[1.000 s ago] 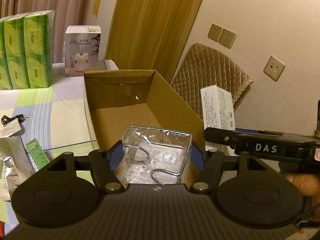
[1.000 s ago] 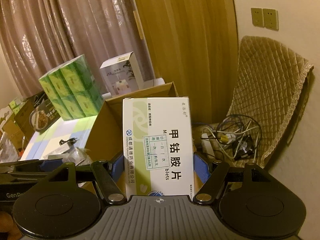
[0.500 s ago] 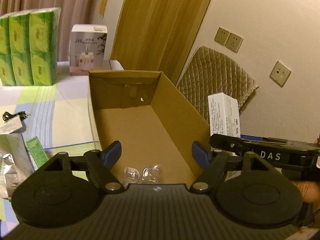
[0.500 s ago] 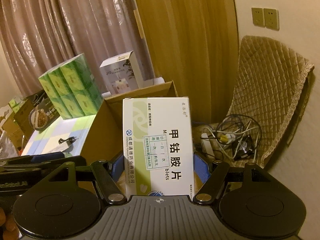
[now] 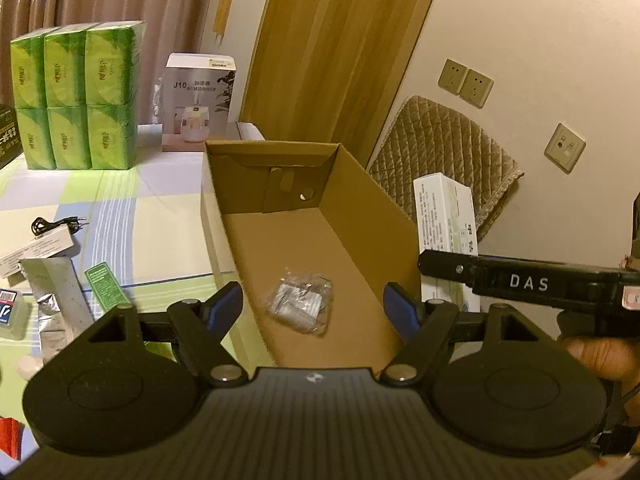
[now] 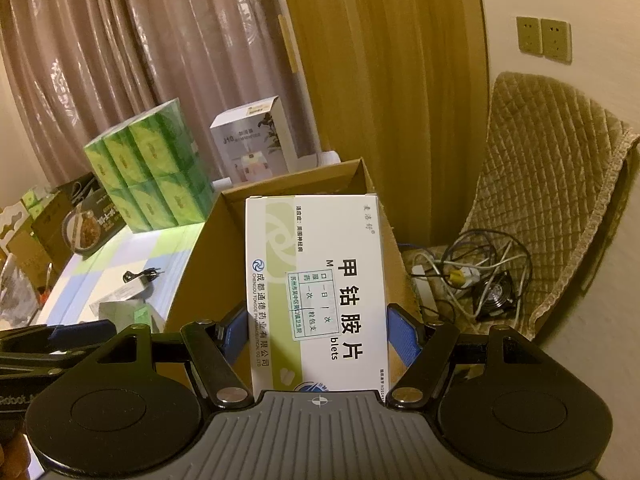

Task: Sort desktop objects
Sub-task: 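Open the left tool to drop the tray while the right tool releases the medicine box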

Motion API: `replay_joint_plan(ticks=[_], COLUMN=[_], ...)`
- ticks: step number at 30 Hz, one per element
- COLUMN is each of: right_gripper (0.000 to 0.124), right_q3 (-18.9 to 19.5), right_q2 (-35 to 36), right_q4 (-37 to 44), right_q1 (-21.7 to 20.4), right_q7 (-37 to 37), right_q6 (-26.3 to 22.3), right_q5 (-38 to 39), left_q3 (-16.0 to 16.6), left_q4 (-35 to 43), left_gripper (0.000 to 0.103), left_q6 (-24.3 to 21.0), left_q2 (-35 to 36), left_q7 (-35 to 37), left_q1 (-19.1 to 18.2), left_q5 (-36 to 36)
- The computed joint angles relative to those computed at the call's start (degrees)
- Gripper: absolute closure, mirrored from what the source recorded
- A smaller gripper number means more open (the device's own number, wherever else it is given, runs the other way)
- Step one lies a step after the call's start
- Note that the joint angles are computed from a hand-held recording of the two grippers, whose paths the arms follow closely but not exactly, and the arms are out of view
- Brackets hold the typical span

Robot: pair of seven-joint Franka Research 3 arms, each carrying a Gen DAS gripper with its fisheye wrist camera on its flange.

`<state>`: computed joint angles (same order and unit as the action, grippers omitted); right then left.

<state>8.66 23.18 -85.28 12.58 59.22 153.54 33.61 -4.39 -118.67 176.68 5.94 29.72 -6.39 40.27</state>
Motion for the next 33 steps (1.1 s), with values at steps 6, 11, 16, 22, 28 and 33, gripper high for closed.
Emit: replay_joint_plan(ticks=[6,11,16,22,28,33], right_gripper=[0.052,0.046,0.044,0.04,0.038,0.033], right_q3=[0.39,0.42,0.44,1.08,1.38,1.8], right_q2=[1.34,0.71,-0.65,-3.58,-7.1,-10.48], right_q4=[1.09,0.09,-1.79,-5.54,-9.79,-13.82], right_q1=[0.2,0.17,-0.01,-0.43,0.04,0.81], right_q7=[0.2,0.31,0.16,-2.48,-6.45,-9.95], right_q6=[1.86,2.18,1.98,2.21,2.13,1.79], right_q5=[0.44,0.36,0.77,3.34,6.66,11.42], left_q3=[-0.02,0.14,0.53,0.4,0.06,-1.59], left_q4=[-0.87,-0.93,-1.35,-2.87,-6.12,-10.8], left_gripper=[0.03,0.029,0.028,0.027,0.027,0.026], left_q6=[0.19,0.0,0.12,0.59,0.63,0.16], left_q2=[-0.45,-0.48,-0.74,-2.02,-5.34,-9.48], left_q7=[-0.06,-0.97,-3.41,-5.11,-11.04,-10.69], left_q1=[0.38,0.27,0.25,0.7,2.67,6.04], left_q5=[-0.51,0.19,2.67,4.17,9.83,9.58])
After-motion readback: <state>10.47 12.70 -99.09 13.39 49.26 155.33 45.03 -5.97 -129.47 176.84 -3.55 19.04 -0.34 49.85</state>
